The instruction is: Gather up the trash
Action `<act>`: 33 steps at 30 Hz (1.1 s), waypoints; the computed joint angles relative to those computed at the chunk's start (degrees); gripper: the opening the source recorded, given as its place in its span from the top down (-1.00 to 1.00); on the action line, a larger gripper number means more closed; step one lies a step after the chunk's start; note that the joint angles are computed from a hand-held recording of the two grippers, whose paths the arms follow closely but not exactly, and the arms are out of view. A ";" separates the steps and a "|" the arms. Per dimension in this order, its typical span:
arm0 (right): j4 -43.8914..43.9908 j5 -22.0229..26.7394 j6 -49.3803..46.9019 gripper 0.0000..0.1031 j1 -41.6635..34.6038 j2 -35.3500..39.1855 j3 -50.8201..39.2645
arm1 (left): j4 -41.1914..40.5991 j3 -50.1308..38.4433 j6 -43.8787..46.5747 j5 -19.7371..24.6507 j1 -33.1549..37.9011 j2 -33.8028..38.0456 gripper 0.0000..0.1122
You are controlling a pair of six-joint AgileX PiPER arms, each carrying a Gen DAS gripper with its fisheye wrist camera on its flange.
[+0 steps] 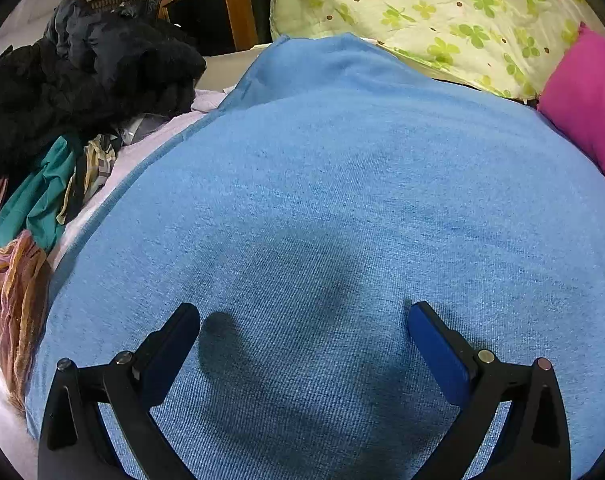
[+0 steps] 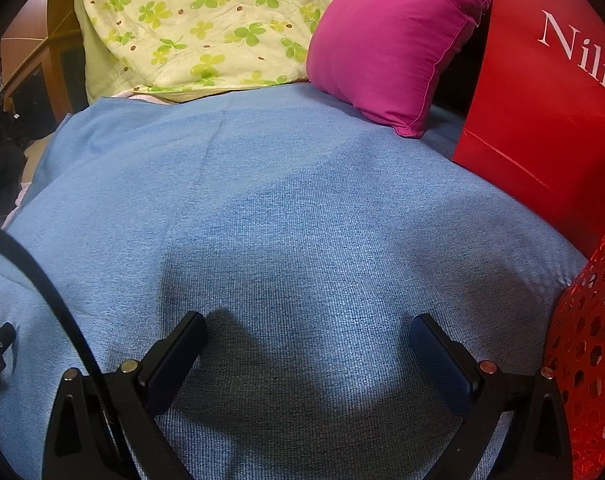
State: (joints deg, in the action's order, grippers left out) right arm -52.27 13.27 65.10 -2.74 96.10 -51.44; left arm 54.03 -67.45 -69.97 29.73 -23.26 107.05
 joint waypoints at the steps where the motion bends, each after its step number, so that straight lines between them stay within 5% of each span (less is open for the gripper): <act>1: 0.00 -0.03 -0.01 -1.00 -0.03 -0.01 0.03 | -0.25 0.09 0.08 -0.24 0.17 -0.05 -0.84; 21: -0.04 0.03 0.09 -1.00 0.03 -0.11 0.08 | 5.63 -0.16 -6.40 4.38 -2.99 0.65 -0.84; 33: -0.39 -0.09 0.42 -1.00 -0.03 -0.06 0.13 | 4.42 0.46 -5.98 1.66 -1.63 0.15 -0.84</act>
State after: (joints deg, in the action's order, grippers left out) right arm -52.67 13.18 65.52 -2.77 96.04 -51.31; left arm 58.45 -66.99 -75.96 31.39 -24.89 107.19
